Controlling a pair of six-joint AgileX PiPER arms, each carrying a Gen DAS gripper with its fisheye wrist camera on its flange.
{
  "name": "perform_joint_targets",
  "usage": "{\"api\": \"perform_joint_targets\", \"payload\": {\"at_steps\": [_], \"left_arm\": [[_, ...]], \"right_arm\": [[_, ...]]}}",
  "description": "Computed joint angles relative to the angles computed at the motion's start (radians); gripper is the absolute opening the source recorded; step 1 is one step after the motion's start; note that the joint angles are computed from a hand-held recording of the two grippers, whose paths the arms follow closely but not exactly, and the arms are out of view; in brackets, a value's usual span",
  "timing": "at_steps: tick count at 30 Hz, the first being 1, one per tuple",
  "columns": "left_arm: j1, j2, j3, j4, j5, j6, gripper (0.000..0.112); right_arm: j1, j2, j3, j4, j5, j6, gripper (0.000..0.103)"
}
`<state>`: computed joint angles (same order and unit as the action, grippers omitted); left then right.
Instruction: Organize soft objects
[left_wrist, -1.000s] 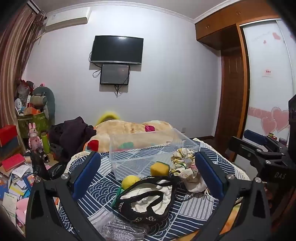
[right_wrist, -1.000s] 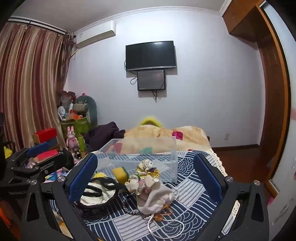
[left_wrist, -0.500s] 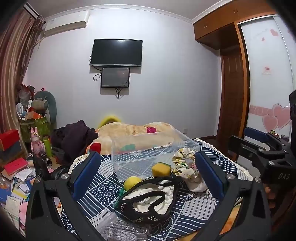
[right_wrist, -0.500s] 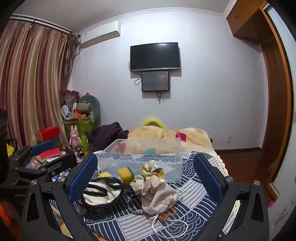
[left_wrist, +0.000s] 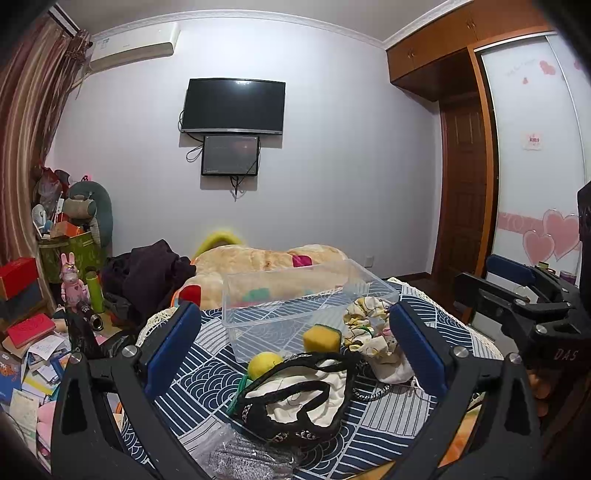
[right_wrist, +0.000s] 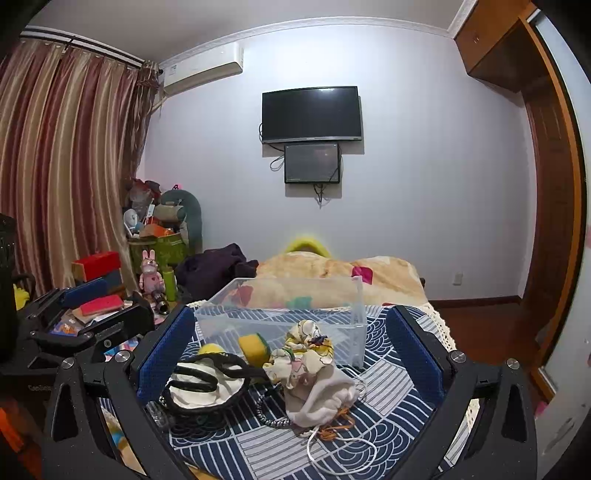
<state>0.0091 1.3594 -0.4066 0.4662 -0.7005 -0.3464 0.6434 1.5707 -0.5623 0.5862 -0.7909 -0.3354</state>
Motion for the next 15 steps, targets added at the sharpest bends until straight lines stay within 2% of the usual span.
{"api": "perform_joint_targets", "payload": {"at_steps": [15], "left_arm": [[-0.002, -0.001, -0.015, 0.011, 0.011, -0.017, 0.103]], "right_arm": [[0.01, 0.004, -0.001, 0.008, -0.011, -0.001, 0.103]]}}
